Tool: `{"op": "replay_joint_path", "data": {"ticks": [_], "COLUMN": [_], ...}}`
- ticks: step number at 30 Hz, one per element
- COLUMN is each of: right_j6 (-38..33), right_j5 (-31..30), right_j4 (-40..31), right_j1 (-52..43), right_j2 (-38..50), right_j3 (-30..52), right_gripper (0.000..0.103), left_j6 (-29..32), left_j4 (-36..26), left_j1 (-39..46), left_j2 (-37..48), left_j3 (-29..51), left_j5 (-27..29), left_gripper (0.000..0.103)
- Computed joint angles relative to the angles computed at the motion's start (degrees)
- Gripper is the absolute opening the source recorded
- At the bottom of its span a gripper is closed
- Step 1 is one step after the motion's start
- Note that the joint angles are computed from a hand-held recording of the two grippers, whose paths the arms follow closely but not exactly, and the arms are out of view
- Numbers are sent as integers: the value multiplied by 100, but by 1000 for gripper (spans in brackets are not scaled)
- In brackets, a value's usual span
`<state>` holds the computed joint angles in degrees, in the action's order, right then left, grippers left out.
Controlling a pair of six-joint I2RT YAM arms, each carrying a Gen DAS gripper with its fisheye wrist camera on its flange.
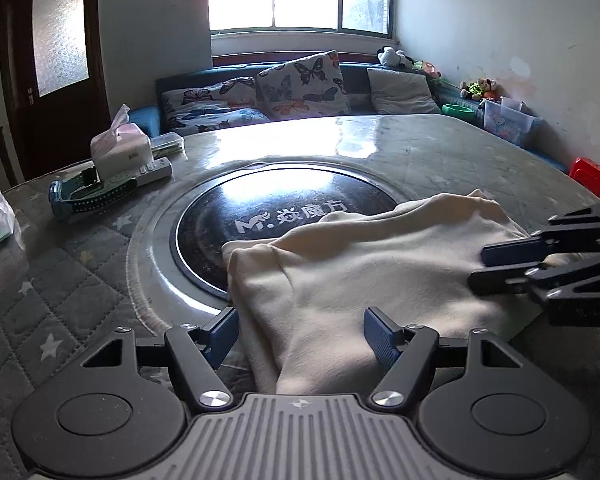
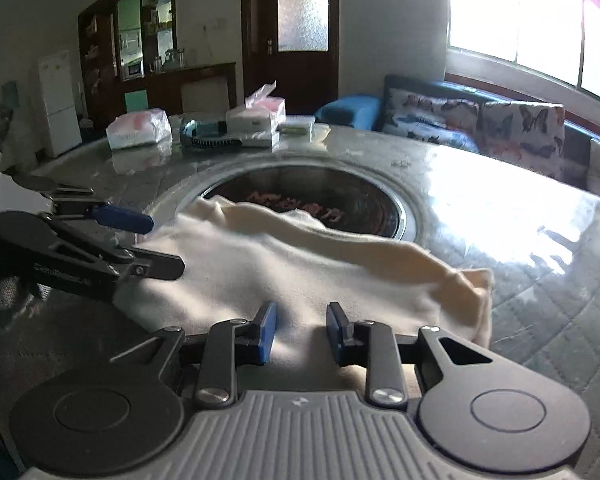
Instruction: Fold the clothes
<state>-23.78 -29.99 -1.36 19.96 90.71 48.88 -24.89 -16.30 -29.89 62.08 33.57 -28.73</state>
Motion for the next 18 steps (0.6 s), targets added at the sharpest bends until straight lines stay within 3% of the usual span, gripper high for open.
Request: {"op": "replay_joint_path", "data": {"ticks": [9, 18], "right_j6": [-126, -175], "right_j5": [18, 18], "right_j4": [51, -271], "right_j1": [-236, -517], "right_j2": [-416, -729], "right_j3": [-540, -550], "right_gripper": [26, 26], "left_j6": [-63, -78], "left_j4": [19, -60], "left_j1": [-50, -55], "left_j2": [-79, -165], "left_j3": [-100, -131], "left_j5": [-68, -97], "left_gripper": [73, 74]}}
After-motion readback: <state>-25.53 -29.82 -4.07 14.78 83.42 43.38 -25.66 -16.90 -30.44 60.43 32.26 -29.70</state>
